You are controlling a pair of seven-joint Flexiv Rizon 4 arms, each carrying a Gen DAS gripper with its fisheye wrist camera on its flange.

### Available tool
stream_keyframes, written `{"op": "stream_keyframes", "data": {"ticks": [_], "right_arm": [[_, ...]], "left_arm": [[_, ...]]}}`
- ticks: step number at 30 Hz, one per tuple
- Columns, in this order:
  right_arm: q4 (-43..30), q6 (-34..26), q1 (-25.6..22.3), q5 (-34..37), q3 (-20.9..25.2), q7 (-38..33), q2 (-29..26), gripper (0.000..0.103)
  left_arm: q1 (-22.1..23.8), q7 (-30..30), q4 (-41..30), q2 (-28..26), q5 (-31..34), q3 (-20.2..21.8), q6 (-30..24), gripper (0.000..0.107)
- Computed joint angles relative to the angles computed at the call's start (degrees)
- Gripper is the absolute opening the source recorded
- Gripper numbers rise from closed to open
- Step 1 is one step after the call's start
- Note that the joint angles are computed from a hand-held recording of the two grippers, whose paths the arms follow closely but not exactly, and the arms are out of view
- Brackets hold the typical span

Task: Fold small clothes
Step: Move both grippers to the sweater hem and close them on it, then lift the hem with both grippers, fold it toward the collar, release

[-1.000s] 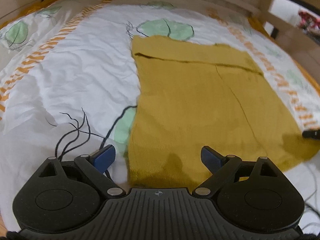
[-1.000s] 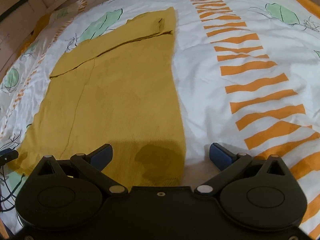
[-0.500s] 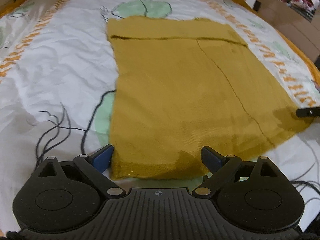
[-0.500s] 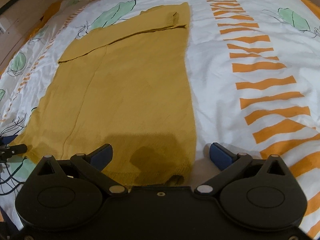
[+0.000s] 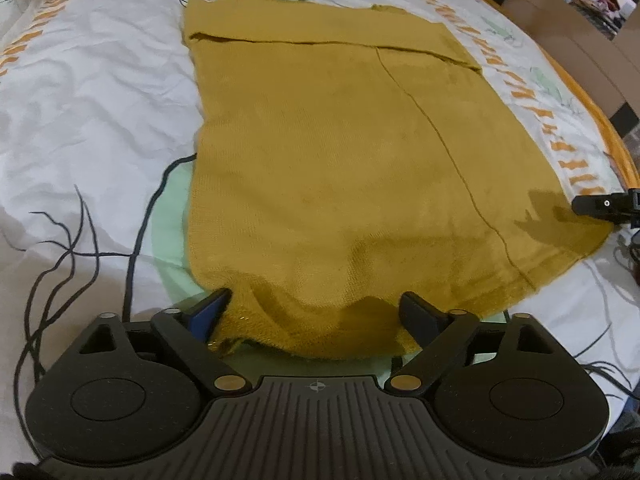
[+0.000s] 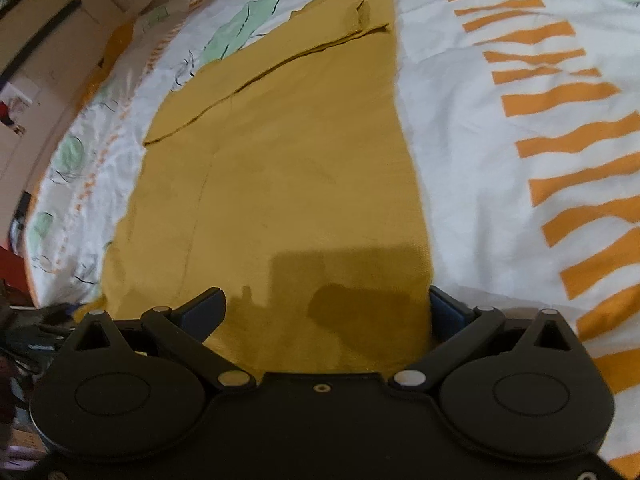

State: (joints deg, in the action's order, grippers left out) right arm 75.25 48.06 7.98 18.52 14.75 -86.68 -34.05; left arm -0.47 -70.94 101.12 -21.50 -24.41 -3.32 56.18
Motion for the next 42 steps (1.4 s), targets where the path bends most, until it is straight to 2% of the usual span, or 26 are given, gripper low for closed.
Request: {"op": "stream_keyframes", "data": {"ticks": [6, 14, 20, 23, 24, 25, 27, 31, 34, 42], "right_arm": [[-0.4, -1.62, -1.51, 2.75, 1.25, -2.5, 0.56, 0.099], [-0.63, -2.86, -1.86, 4.41, 0.69, -3.46, 1.19, 0.085], [-0.53, -3.03, -1.66, 4.24, 0.11, -3.22, 1.35, 0.077], [-0.28, -2.98, -1.5, 3.75, -0.17, -2.94, 1.44, 0.062], [-0.25, -3.06, -1.7, 3.99, -0.07, -2.9, 1.45, 0.05], [-0.29, -3.16, -2.15, 4.79, 0.28, -2.96, 1.39, 0.032], [-0.47, -3.2, -3.01, 6.75, 0.93, -2.91, 1.18, 0.022], [0.09, -0.72, -3.44, 8.81, 1.68, -4.25, 1.44, 0.019], [-0.8, 1.41, -4.75, 12.76, 3.33, -6.43, 0.95, 0.017], [-5.62, 7.21, -4.95, 17.34, 4.99, -9.21, -1.95, 0.017]], "left_arm": [[0.22, -1.36, 0.98, 0.97, -0.99, 0.23, 1.03, 0.064], [0.49, -2.23, 3.11, 2.9, -2.0, 0.36, 3.19, 0.051], [0.62, -3.71, 4.68, 3.62, -4.67, 0.12, 6.15, 0.047], [0.18, -5.34, 5.04, 3.62, -3.44, 0.82, 7.48, 0.032], [0.1, -5.7, 5.18, 3.67, -2.74, 1.06, 7.79, 0.023], [0.27, -5.53, 5.56, 3.73, -2.84, 0.93, 8.44, 0.02], [1.82, -2.55, 7.81, 4.13, -8.35, -1.58, 11.59, 0.008], [2.65, 0.55, 9.91, 4.29, -17.84, -4.43, 16.58, 0.008], [2.16, 1.0, 9.63, 3.78, -19.95, -4.76, 19.05, 0.008], [3.46, 7.73, 6.05, 1.33, -30.72, -9.83, 26.41, 0.008]]}}
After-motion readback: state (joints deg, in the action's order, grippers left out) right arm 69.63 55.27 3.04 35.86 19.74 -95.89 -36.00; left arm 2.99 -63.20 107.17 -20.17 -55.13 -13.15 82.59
